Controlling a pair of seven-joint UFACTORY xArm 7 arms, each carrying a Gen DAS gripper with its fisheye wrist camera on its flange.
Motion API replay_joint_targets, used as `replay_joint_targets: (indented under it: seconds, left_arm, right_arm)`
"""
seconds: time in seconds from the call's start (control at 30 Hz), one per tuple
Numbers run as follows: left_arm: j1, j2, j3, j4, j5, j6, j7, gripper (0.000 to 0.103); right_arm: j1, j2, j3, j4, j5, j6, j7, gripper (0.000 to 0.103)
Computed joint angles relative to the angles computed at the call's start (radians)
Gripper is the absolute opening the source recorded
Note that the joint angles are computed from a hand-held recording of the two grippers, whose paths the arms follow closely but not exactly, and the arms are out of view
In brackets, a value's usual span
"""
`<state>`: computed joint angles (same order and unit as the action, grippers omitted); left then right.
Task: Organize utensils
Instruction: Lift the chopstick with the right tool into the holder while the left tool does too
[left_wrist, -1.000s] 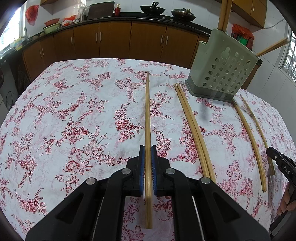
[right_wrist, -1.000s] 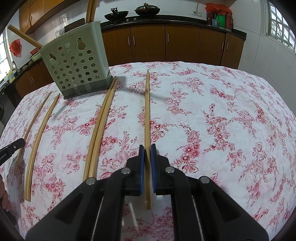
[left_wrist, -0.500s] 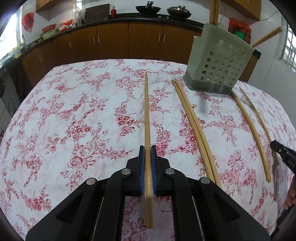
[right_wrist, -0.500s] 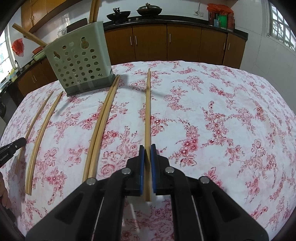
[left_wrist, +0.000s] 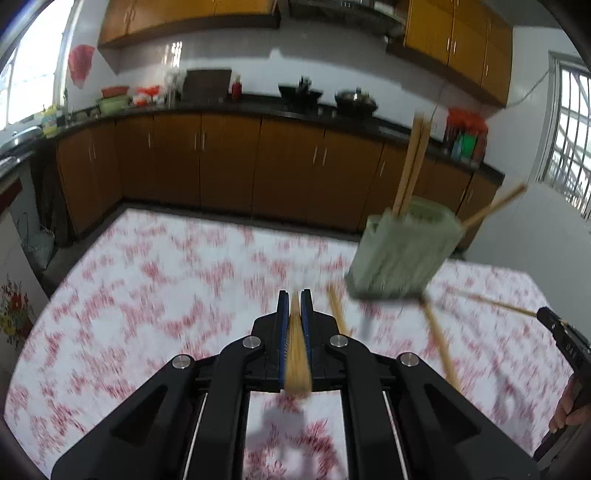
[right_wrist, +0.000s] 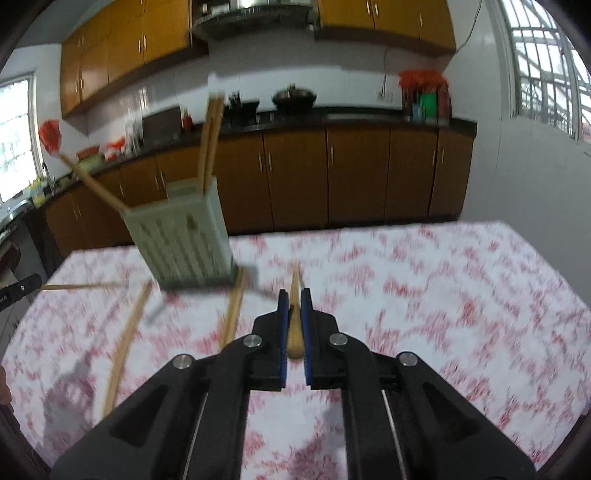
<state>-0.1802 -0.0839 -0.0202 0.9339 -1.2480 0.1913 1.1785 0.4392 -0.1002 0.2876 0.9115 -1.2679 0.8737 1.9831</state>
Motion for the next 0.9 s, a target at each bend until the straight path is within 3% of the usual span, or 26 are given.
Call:
replay_joint_targets:
  seconds: [0.27, 0.6, 0.77, 0.9]
  left_arm:
    - [-0.014, -0.008, -0.003, 0.054, -0.007, -0.021, 0.027, 0.007]
    - [-0.047, -0.107, 0.03, 0.056, -0.08, 0.079, 0.101, 0.007]
    - [-0.085, -0.146, 0.031, 0.085, -0.199, 0.1, 0.197, 0.007]
    - [-0.091, -0.126, 0.003, 0.161, -0.406, 0.07, 0.352, 0.007]
  right_arm:
    - [-0.002, -0.014, 0.004, 0.045, -0.042, 0.031, 0.0, 0.008]
    - [-0.039, -0.104, 0.026, 0.109, -0.152, -0.049, 0.003, 0.008]
    - [-0.063, -0.112, 0.05, 0.166, -0.247, -0.076, 0.03, 0.008]
    - [-0.065, -0.066, 0.052, 0.236, -0.303, -0.066, 0.016, 0.008]
